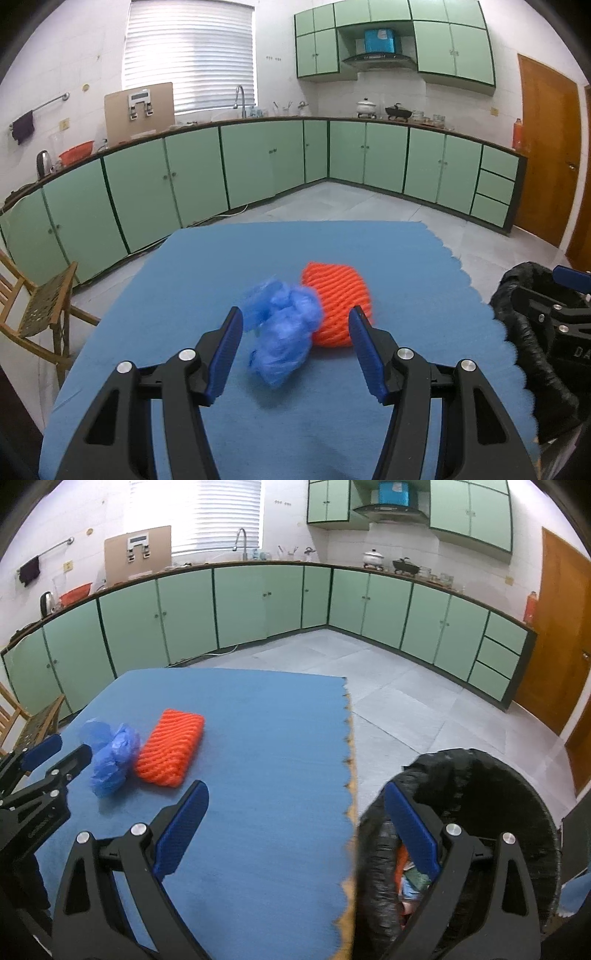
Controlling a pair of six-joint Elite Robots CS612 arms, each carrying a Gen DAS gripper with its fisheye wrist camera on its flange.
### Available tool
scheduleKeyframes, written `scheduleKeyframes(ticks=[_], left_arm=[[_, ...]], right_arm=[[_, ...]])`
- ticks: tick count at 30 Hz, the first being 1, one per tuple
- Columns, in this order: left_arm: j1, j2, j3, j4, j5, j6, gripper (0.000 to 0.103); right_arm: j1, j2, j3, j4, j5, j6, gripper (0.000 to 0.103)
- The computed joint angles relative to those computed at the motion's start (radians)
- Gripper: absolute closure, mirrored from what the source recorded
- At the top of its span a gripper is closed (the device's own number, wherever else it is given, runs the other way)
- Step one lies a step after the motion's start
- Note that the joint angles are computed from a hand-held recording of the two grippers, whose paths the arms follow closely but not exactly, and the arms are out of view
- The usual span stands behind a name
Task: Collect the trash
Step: 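Move both grippers back to the blue bag and orange net on the mat, then grasp the blue plastic bag with the left gripper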
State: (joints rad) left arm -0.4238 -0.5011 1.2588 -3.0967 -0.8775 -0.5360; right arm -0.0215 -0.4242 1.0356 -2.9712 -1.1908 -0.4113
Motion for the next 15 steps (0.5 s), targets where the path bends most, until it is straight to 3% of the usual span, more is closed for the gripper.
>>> scheduleKeyframes(ticks=[15], left_arm=[[0.032,0.053,-0.074,0.090,-0.073,-0.047,0.044]], right_arm=[[0.022,0.045,-0.063,0.067,-0.008,-0.014,0.010]])
